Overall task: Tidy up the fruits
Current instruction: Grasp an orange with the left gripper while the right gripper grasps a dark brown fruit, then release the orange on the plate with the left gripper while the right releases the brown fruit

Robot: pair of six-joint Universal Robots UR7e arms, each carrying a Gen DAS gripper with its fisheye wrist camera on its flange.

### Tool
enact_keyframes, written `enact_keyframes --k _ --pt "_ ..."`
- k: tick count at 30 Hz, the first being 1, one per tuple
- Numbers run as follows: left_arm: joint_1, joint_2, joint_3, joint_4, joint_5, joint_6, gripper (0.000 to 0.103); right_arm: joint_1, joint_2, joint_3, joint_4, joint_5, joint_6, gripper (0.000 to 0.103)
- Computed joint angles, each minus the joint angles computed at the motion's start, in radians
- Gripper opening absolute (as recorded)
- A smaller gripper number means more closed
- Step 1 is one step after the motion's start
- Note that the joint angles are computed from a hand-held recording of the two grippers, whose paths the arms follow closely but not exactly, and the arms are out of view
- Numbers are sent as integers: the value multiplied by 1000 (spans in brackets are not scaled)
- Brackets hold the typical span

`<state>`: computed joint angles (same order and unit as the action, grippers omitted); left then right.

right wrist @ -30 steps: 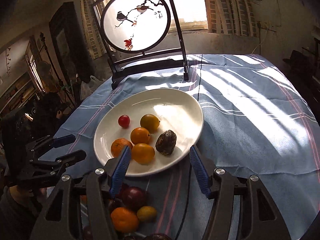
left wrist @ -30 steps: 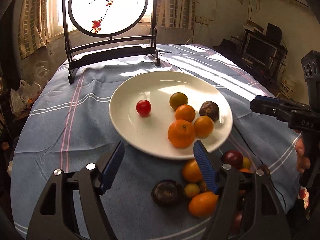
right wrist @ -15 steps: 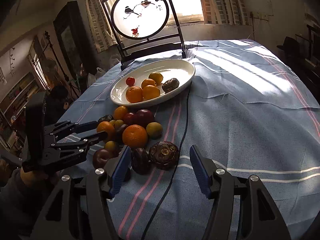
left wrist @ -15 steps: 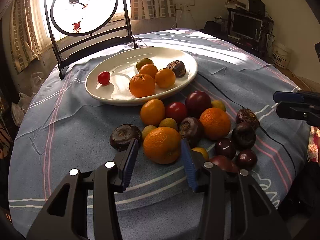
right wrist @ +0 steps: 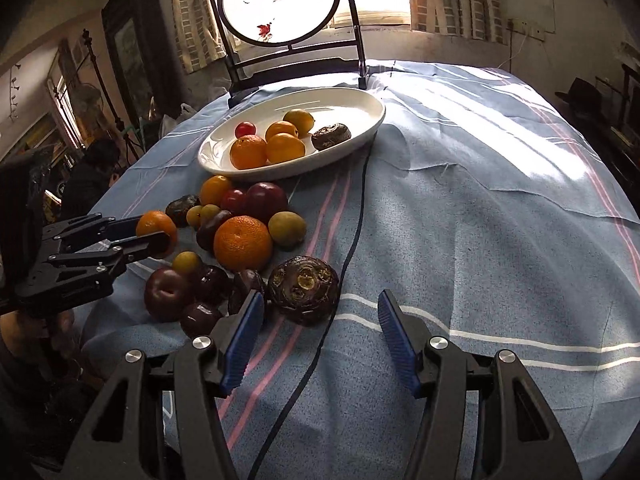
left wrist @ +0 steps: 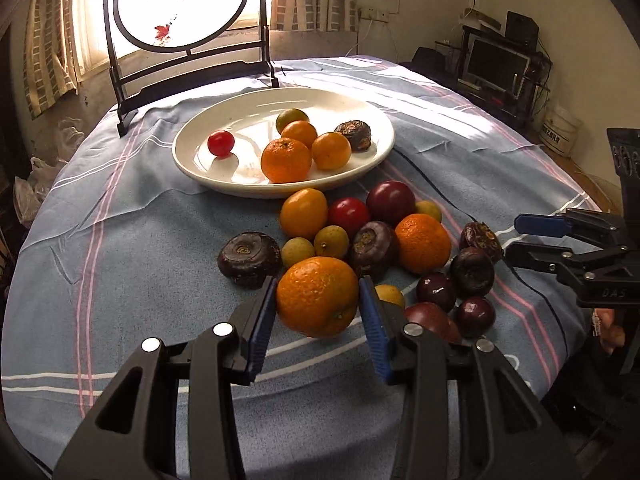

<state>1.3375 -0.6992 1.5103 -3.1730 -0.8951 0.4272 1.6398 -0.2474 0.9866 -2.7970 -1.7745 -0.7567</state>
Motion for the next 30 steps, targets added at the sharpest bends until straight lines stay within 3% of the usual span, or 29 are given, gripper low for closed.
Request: enact_keyframes --k 3,7,10,12,14,23,27,30 --pt "-3 -29 39 -14 -1 -7 40 22 51 -50 -22 -103 -79 60" --pt "0 -48 61 -31 2 -11 40 33 81 -76 -31 -130 -152 57" --pt "5 -51 63 -39 -2 -12 40 42 102 -110 -20 -134 -165 54" --pt "6 -51 61 -36 -5 -16 40 47 115 -138 1 -150 -157 42" --pt "6 -50 63 -38 -7 -15 40 46 117 -153 29 -153 -134 42" --pt "6 -82 99 -64 -36 -33 40 16 3 -6 -18 -30 -36 42" --pt "5 -86 78 -64 -44 -24 40 11 -29 -31 30 48 10 42" --pt "12 -75 15 -15 -65 -37 41 27 0 -128 88 73 21 42"
